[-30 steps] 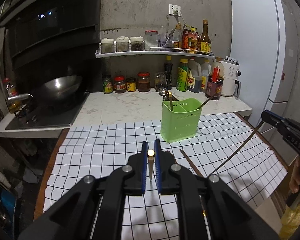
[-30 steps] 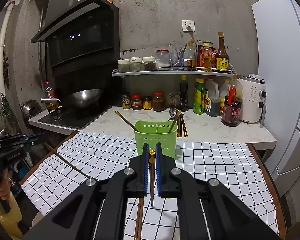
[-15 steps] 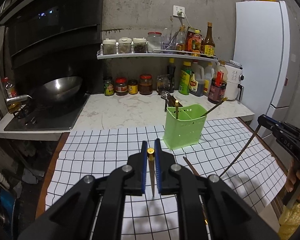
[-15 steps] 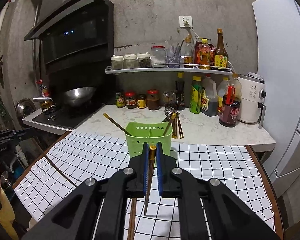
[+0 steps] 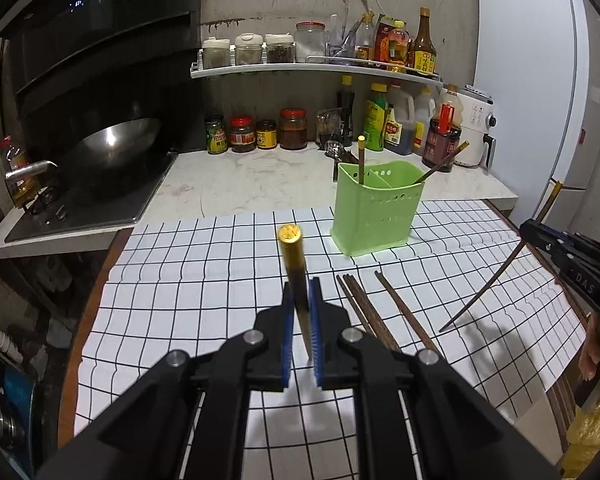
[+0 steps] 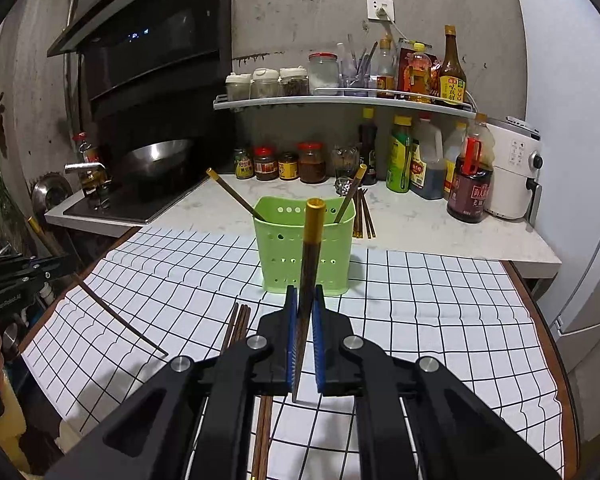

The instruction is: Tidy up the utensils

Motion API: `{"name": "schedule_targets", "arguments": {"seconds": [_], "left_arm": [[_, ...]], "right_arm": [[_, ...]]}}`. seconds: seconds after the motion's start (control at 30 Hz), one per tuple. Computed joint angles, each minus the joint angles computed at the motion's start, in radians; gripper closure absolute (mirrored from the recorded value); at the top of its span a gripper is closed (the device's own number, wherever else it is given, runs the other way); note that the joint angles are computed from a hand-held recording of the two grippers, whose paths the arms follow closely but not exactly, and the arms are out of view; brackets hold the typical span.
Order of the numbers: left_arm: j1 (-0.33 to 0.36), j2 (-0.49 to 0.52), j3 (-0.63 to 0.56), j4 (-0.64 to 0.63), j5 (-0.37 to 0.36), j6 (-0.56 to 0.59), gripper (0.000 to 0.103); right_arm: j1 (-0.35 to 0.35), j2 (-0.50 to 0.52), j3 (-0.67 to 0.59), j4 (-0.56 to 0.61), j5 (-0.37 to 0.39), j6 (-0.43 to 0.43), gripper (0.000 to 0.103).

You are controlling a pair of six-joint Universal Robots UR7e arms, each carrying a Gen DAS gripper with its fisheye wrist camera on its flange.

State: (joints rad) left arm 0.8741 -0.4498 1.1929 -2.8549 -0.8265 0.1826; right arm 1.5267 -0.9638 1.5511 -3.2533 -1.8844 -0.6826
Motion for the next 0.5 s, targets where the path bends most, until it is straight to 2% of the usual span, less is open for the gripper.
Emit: {"name": "schedule_targets", "arguments": {"seconds": [0.1,0.23,0.33,0.43,0.5], "left_arm": [[-0.008,-0.003,0.022,-0.086,-0.003,0.036,0.097],[-0.014,-0.004,0.012,-0.154,-0.084,0.079,0.097],[-0.029,0.028,-0.062,-0.174,-0.156,0.141,0.097],[-0.054,0.079,-0.152,-0.242,-0.182,0.232,0.097],[-0.069,0.139,-0.266,-0.279,-0.199,0.291,0.097]], "right_arm": [[-0.001,-0.003,0.014,-0.045,0.008,-0.014,0.096],[-0.002,-0.005,-0.004,-0.057,0.028,-0.014,0.096],[0.009,-0.001,-0.047,-0.059,0.064,-0.020,0.096],[0.029,0.017,-0.108,-0.095,0.112,-0.044,0.096],[0.038,0.043,-0.171,-0.121,0.158,-0.054,0.096]]}}
